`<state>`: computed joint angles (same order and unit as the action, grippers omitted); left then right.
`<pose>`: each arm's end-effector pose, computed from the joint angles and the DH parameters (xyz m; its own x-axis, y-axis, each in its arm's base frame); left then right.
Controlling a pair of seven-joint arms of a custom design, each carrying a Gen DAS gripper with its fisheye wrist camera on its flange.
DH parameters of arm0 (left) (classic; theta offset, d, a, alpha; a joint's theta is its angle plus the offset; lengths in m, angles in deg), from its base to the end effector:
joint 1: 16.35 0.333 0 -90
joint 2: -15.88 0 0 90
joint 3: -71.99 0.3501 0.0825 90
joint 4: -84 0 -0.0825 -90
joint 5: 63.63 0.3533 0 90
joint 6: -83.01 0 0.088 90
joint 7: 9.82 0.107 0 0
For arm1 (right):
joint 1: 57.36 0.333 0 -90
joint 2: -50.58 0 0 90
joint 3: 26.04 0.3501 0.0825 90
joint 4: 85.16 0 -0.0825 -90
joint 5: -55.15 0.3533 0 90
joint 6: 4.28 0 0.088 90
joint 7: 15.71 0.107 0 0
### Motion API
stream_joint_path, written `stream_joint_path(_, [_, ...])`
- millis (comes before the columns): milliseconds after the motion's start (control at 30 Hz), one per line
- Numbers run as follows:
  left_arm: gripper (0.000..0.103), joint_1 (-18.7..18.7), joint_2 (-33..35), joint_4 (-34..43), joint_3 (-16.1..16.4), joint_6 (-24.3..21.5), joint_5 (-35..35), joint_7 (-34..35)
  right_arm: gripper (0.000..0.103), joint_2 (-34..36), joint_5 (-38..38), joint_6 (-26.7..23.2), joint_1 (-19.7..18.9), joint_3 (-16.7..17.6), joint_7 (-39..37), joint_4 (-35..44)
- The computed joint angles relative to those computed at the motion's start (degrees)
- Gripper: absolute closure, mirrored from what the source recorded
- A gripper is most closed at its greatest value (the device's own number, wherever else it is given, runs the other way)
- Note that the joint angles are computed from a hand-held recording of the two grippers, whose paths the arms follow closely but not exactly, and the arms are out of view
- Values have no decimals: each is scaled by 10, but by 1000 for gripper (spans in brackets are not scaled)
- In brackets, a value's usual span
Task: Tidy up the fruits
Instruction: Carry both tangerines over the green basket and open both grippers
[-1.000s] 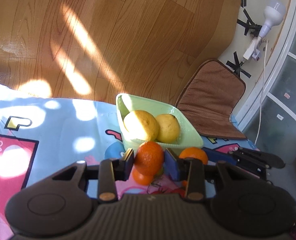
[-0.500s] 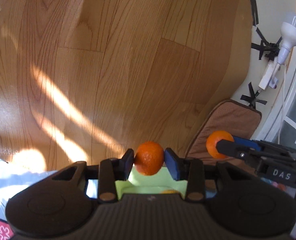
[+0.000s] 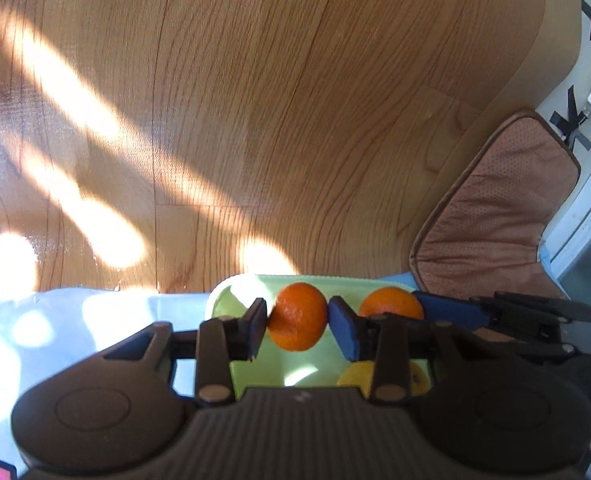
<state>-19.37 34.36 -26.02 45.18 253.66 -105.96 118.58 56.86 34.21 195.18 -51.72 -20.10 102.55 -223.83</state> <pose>0.5922 -0.2482 0.4619 -0.4942 -0.8293 0.2607 -0.6865 0.1883 -0.7023 0.5037 0.1450 0.4359 0.2031 -0.9588 -0.1989 -0.6232 0.0301 -0.7815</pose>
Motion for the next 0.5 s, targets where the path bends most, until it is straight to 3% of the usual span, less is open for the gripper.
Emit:
stream_joint_path(233, [68, -34, 11, -14, 36, 42, 91, -78, 65, 25, 75, 1, 37, -24, -76, 15])
stream_joint_path(300, [68, -45, 10, -22, 45, 61, 120, -102, 64, 30, 75, -1, 27, -15, -77, 18])
stream_joint_path(500, [61, -118, -4, -51, 125, 116, 214, -187, 64, 31, 126, 5, 44, -22, -109, 13])
